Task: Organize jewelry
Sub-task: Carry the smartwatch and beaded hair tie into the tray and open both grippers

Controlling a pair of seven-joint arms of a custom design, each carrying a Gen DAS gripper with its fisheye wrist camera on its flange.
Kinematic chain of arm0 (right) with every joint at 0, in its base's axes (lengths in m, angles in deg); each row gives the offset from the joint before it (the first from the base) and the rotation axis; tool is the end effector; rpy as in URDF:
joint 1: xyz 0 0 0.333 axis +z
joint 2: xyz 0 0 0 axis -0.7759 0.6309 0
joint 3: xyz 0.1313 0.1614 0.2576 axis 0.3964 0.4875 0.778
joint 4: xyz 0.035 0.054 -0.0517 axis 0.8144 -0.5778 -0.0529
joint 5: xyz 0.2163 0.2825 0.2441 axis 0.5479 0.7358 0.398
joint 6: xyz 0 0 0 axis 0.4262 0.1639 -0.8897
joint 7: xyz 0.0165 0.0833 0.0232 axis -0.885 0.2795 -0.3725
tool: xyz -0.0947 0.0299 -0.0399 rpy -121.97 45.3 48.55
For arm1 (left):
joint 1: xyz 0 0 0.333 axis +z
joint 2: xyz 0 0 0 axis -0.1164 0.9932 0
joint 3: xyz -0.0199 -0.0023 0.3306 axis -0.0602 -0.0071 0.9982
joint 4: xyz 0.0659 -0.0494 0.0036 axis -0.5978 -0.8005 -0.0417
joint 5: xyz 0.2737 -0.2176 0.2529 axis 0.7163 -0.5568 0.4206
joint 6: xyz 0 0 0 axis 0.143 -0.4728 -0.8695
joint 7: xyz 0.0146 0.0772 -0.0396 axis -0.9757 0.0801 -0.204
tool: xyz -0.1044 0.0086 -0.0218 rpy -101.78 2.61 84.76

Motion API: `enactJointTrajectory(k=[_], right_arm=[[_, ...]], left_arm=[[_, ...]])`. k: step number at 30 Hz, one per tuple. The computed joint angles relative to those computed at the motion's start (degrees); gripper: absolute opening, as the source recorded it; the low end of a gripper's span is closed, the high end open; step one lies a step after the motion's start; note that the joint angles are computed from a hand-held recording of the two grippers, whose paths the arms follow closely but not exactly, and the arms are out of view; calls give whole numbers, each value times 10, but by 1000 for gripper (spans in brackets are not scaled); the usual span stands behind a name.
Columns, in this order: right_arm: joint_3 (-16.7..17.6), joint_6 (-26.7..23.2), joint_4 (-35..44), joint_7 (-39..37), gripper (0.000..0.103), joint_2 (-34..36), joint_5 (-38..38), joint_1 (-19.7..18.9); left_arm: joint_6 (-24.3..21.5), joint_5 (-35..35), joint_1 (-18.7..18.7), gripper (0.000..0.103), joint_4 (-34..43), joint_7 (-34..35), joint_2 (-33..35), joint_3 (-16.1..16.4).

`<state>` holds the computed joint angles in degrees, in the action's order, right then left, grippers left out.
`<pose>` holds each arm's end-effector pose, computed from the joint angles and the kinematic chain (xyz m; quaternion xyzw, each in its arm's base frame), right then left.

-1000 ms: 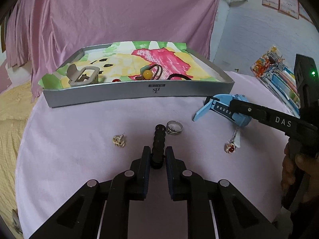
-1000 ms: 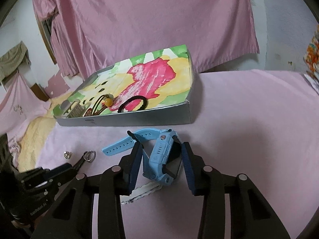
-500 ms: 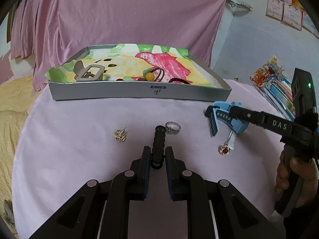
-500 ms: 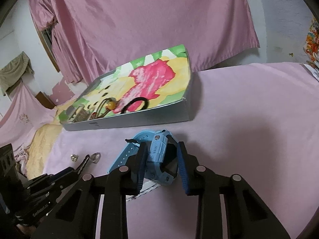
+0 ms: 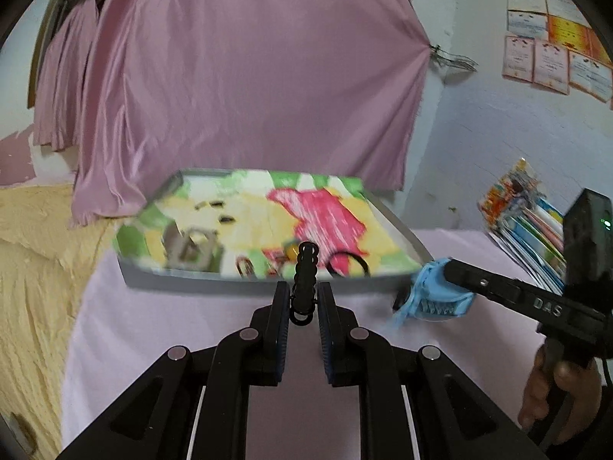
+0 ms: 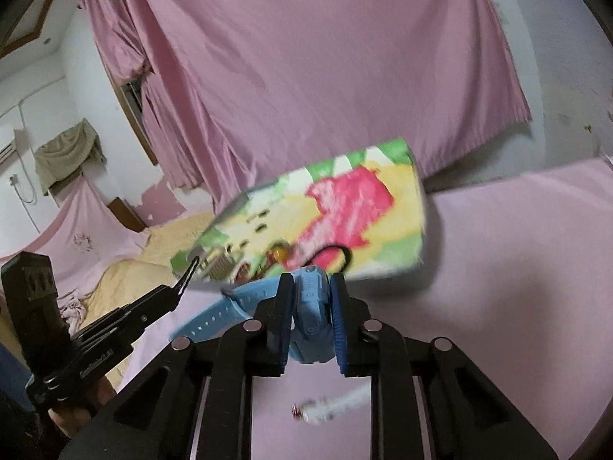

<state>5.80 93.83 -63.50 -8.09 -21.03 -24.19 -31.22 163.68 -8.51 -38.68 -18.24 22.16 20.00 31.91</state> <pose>0.6645 0.3294 0.5474 -0.7208 0.4871 -0.0469 0.4909 0.5610 -0.4742 0.5780 -0.7155 0.4989 -0.3654 0.3250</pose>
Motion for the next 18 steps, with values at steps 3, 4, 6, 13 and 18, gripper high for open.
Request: enactJointTrajectory(k=[3,4,6,13,18], right_arm=[[-20,-6,50,41,17,38,-68,23],[-22,-22,74,53,17,56,-84,25],[-9,-35,93,48,17,70,-75,15],[-17,-27,157,66,17,111,-104,26],[-47,-55,228,146,17,163,-177,47]], left_arm=[[0,-5,8,14,16,11,9,5],[2,-12,12,14,23,20,15,7],[8,-24,18,14,31,29,22,10],[27,-43,28,14,54,39,41,23],[14,-91,36,14,93,78,73,26]])
